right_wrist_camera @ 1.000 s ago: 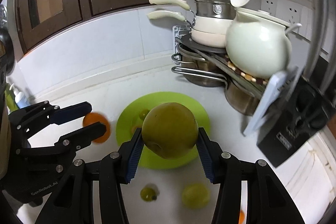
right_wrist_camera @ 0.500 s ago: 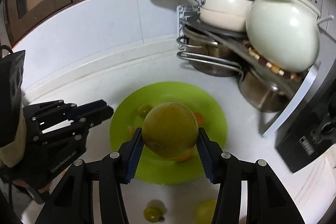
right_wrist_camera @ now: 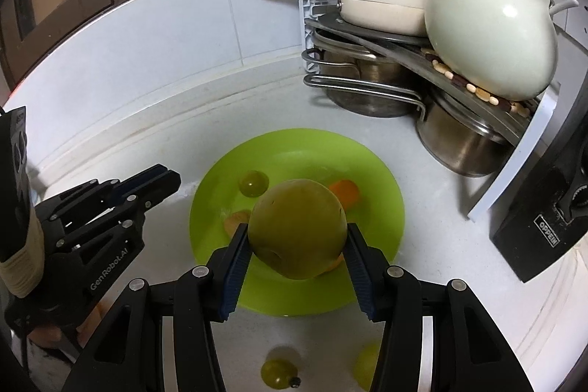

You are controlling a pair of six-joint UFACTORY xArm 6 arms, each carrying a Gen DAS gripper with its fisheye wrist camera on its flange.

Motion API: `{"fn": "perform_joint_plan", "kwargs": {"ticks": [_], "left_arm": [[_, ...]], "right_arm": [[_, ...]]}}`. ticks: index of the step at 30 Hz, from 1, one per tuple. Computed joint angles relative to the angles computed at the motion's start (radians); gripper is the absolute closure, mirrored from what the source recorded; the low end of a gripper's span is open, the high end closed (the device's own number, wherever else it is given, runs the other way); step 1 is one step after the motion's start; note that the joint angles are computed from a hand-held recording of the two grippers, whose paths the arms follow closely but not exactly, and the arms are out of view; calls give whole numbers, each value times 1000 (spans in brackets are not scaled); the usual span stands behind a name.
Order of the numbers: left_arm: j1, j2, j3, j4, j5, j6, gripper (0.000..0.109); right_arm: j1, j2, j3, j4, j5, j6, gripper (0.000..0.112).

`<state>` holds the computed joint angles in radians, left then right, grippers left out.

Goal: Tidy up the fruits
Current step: 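Lower the green-yellow fruit onto the plate and open the right gripper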

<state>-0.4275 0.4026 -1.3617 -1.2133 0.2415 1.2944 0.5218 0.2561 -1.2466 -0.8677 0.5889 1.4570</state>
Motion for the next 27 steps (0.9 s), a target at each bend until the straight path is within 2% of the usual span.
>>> {"fn": "perform_joint_plan", "kwargs": {"ticks": [12, 27], "left_arm": [[-2, 11, -7, 68, -2, -64, 96], [2, 28, -16, 129, -5, -119, 89]], "right_arm": [[-19, 23, -13, 6, -34, -13, 61], [-37, 123, -62, 155, -92, -154, 61]]}}
